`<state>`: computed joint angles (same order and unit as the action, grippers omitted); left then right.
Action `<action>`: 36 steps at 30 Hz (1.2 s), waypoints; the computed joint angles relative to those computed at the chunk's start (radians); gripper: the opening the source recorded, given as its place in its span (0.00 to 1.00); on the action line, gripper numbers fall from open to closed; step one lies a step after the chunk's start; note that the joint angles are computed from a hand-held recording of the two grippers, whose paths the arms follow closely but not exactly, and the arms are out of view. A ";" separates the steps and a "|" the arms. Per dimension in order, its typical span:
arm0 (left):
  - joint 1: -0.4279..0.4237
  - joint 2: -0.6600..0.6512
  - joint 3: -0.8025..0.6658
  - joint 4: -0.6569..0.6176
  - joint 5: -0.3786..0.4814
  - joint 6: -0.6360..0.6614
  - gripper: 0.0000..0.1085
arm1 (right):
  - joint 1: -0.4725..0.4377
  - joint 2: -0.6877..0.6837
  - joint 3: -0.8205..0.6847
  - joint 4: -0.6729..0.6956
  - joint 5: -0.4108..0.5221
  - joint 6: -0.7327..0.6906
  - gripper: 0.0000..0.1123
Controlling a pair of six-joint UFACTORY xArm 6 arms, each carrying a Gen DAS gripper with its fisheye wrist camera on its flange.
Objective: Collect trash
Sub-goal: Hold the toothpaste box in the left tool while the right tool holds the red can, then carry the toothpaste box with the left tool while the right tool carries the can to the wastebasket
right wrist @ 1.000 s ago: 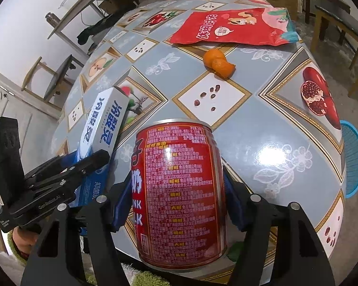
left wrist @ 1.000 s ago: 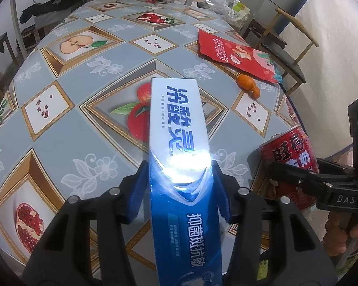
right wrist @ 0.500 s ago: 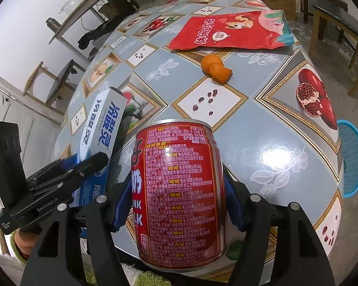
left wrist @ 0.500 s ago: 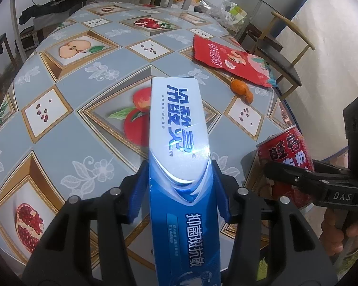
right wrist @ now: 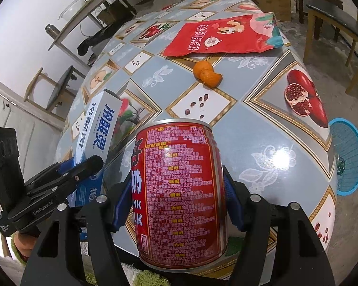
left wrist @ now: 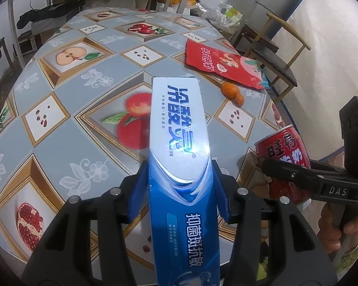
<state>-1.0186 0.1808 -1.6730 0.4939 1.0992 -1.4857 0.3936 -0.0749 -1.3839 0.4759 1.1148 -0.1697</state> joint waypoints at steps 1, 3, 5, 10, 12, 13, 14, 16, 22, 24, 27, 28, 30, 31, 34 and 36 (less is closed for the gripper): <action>-0.001 0.003 -0.006 0.001 0.003 0.002 0.44 | -0.001 -0.002 0.002 0.001 -0.002 0.000 0.58; -0.004 0.010 -0.018 0.003 0.010 0.004 0.44 | -0.004 -0.007 0.008 0.004 -0.005 -0.002 0.58; -0.006 0.014 -0.026 0.003 0.013 0.007 0.44 | -0.009 -0.014 0.014 0.008 -0.007 -0.004 0.58; -0.012 0.037 -0.061 0.005 0.025 0.016 0.44 | -0.025 -0.023 0.022 0.017 -0.009 -0.013 0.58; -0.014 0.047 -0.077 0.005 0.028 0.022 0.44 | -0.032 -0.028 0.026 0.022 -0.011 -0.017 0.58; -0.014 0.053 -0.085 0.004 0.030 0.026 0.44 | -0.035 -0.030 0.028 0.023 -0.013 -0.018 0.58; -0.015 0.059 -0.093 0.003 0.032 0.030 0.44 | -0.040 -0.034 0.032 0.026 -0.014 -0.020 0.58; -0.016 0.069 -0.109 0.002 0.034 0.037 0.44 | -0.050 -0.042 0.040 0.031 -0.016 -0.024 0.58; -0.025 0.113 -0.178 -0.001 0.059 0.063 0.44 | -0.079 -0.063 0.066 0.054 -0.024 -0.041 0.58; -0.029 0.132 -0.209 -0.002 0.071 0.073 0.44 | -0.089 -0.069 0.074 0.063 -0.027 -0.046 0.58; -0.036 0.162 -0.259 -0.002 0.092 0.087 0.44 | -0.104 -0.083 0.089 0.076 -0.031 -0.056 0.58; -0.035 0.170 -0.269 -0.003 0.094 0.092 0.44 | -0.110 -0.086 0.092 0.081 -0.032 -0.059 0.58; -0.041 0.198 -0.315 -0.004 0.111 0.103 0.44 | -0.126 -0.093 0.101 0.094 -0.034 -0.070 0.58; -0.044 0.211 -0.334 -0.004 0.118 0.109 0.44 | -0.132 -0.097 0.105 0.098 -0.035 -0.074 0.58; -0.052 0.264 -0.419 -0.007 0.149 0.135 0.44 | -0.159 -0.115 0.125 0.117 -0.037 -0.090 0.58; -0.059 0.314 -0.500 -0.006 0.180 0.161 0.44 | -0.184 -0.129 0.139 0.132 -0.037 -0.102 0.58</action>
